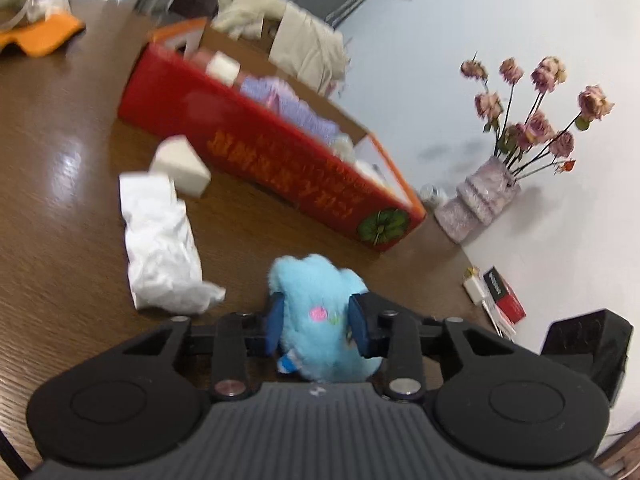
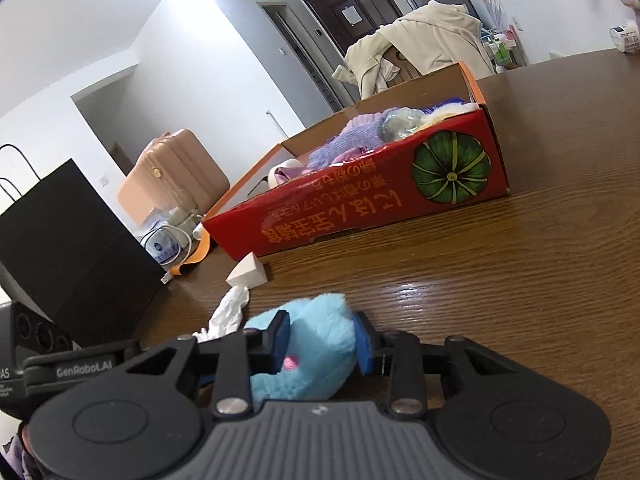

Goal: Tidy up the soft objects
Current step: 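Carry the plush toy into the box and open the right gripper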

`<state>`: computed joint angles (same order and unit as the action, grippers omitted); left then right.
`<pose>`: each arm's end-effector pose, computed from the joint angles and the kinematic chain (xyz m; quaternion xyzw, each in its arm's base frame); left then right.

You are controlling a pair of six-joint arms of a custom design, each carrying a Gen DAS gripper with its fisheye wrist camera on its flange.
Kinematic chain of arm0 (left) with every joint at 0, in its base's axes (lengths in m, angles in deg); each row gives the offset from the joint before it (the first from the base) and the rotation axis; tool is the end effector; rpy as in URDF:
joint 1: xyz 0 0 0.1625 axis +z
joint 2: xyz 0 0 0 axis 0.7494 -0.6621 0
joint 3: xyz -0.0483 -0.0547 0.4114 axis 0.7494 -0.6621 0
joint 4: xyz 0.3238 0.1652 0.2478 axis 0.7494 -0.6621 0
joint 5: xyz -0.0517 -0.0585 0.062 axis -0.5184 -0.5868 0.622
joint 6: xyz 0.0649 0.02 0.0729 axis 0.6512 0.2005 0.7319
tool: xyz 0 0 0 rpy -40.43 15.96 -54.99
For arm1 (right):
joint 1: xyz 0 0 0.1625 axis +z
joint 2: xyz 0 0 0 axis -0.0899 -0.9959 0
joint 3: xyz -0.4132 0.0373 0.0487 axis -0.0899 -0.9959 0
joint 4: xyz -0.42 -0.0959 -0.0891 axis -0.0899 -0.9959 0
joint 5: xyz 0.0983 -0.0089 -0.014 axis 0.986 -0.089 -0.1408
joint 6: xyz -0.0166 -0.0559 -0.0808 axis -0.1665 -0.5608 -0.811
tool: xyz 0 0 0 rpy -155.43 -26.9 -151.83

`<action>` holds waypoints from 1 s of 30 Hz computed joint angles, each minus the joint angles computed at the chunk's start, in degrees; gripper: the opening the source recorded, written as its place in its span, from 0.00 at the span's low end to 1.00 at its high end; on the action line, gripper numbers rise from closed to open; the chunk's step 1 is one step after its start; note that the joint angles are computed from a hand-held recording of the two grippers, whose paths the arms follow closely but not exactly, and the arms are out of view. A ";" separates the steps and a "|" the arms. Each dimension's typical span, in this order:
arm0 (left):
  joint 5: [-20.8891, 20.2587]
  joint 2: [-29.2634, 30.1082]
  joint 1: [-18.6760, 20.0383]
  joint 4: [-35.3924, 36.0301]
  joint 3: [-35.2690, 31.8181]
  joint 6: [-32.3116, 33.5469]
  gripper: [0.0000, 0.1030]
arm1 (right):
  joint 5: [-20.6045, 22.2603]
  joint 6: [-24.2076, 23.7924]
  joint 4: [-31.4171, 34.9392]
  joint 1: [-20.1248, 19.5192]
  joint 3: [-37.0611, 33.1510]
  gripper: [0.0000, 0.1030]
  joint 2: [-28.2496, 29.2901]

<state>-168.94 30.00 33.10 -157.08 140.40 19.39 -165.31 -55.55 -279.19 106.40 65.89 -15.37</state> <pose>0.0024 -0.7843 0.2478 -0.2488 -0.9403 0.2236 0.0622 0.2355 -0.6788 -0.0213 0.0188 -0.8699 0.4786 0.1180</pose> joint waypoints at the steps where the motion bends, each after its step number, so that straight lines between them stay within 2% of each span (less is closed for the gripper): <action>1: -0.58 -0.49 -0.03 -0.43 0.39 0.25 0.33 | 0.35 -0.54 -0.32 0.24 0.21 0.30 -0.02; 8: -5.39 -2.11 -0.65 -4.13 0.00 2.03 0.33 | -1.68 -5.07 -5.45 4.24 -0.96 0.30 0.53; 14: -6.11 1.52 -1.79 -4.83 -7.76 4.56 0.33 | -2.42 -7.39 -2.98 6.03 -9.18 0.30 2.56; 20: -2.06 11.10 -3.52 -2.30 -23.55 5.80 0.33 | -1.20 -11.28 3.81 5.40 -24.64 0.30 8.00; 23: 1.60 18.38 -3.85 3.98 -36.17 5.48 0.33 | 0.67 -10.21 10.54 3.90 -34.51 0.30 11.65; 26: 5.71 25.65 -3.74 11.93 -49.04 5.65 0.34 | 0.31 -8.41 19.97 2.53 -46.83 0.30 16.92; 28: 6.51 27.87 -3.20 13.66 -52.89 5.63 0.38 | -1.02 -6.70 26.80 1.90 -55.32 0.30 20.90; 30: 8.16 30.39 -3.07 16.20 -57.43 7.99 0.40 | -0.37 -5.37 30.77 1.17 -60.11 0.30 23.55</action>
